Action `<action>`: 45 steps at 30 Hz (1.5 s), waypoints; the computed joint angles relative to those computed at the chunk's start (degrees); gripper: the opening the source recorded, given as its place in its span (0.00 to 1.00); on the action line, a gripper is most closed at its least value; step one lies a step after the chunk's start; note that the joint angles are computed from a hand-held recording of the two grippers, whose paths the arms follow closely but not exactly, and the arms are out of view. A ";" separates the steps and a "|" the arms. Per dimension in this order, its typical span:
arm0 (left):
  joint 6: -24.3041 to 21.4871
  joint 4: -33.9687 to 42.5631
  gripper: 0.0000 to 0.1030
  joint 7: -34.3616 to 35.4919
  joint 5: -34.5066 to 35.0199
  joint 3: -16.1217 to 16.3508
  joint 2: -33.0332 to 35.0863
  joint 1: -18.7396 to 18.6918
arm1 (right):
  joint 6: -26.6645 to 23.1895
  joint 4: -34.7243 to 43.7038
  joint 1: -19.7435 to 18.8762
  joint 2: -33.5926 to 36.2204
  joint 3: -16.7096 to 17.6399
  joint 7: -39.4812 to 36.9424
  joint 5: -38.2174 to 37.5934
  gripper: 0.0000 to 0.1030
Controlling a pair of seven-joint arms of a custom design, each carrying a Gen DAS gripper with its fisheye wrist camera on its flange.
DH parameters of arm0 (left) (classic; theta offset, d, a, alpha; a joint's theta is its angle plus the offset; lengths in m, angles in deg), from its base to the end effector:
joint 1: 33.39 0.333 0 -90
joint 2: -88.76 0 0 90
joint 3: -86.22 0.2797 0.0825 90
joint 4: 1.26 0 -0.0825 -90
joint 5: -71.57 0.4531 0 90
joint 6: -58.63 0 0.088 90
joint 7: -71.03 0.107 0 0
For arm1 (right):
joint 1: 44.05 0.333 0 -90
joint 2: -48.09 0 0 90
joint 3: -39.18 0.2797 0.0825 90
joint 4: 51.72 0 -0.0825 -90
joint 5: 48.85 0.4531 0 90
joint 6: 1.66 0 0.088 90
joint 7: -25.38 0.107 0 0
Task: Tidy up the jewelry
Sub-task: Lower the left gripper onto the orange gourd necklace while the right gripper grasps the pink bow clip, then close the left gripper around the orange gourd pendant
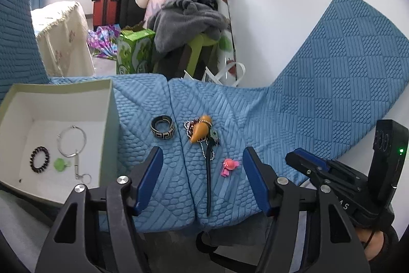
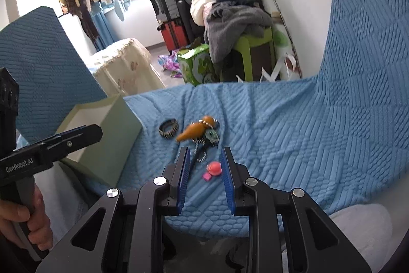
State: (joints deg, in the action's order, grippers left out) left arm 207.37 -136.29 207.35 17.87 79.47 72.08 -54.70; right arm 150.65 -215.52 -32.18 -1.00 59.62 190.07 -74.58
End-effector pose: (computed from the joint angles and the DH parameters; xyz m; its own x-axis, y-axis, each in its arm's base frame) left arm 0.5041 -0.2512 0.4266 -0.6395 -0.7010 0.3156 -0.6839 0.3311 -0.6501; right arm 0.3691 0.2143 0.4105 -0.3282 -0.9208 -0.2109 -0.6145 0.3777 -0.6926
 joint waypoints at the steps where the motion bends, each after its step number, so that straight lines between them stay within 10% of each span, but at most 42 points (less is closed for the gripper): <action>1: 0.09 0.28 0.61 -0.09 0.13 -0.13 0.57 -0.03 | 1.01 -0.19 0.01 0.70 -0.51 -0.42 0.04 0.22; 20: -0.58 13.51 0.52 -12.39 15.13 -6.62 18.27 3.48 | 6.15 5.67 1.34 20.30 -10.55 -17.64 10.50 0.42; 45: -4.66 28.68 0.43 -19.84 31.15 -11.33 32.95 6.30 | 9.86 6.90 -3.47 23.08 -7.96 -14.08 5.54 0.29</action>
